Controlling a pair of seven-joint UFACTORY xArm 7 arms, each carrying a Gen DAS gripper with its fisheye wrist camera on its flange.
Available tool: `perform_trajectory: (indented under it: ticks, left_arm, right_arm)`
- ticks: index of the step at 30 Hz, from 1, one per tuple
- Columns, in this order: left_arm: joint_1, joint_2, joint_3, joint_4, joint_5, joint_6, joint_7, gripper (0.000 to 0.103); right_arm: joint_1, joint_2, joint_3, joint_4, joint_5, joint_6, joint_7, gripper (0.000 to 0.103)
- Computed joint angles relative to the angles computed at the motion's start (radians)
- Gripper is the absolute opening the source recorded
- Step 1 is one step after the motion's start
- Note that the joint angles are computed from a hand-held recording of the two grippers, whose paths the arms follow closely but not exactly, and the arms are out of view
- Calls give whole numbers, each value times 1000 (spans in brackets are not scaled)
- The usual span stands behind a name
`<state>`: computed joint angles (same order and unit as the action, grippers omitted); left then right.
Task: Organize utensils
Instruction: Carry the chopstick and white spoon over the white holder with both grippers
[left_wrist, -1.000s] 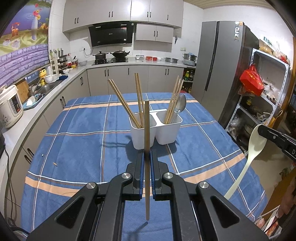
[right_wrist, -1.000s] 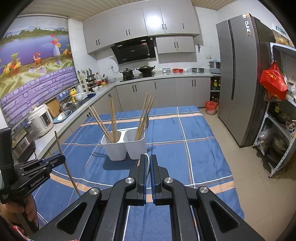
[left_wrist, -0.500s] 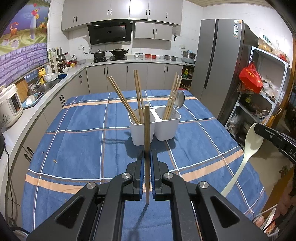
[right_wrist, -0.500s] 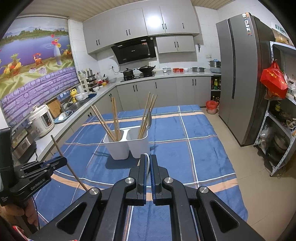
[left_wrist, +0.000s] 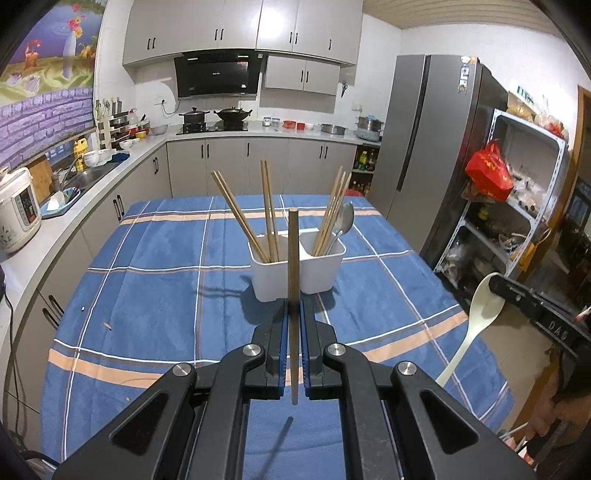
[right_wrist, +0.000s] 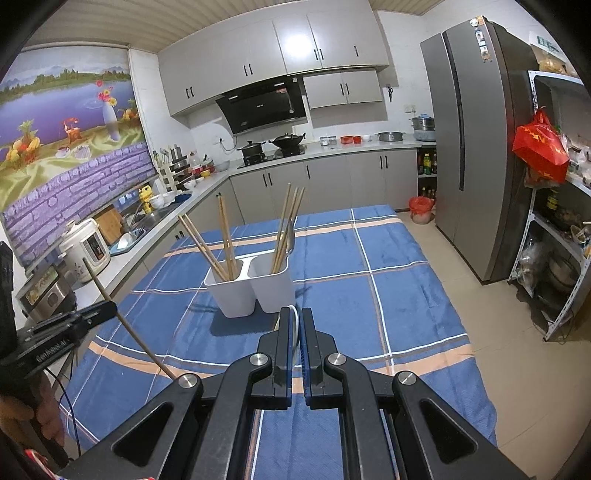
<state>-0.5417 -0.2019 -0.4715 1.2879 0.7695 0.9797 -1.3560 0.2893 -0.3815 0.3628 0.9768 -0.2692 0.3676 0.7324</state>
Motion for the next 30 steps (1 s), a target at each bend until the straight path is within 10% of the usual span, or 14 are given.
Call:
perform_trajectory:
  ticks: [19,30]
  left_arm:
    - [21,41,-4,145,59,27,89,6]
    - [-20,147,114,265,76,-41,225,6]
  right_arm:
    - [-23,85,-24,77,-16,-46,-30,4]
    - [12,254,-66,273,-84,16,-37,4]
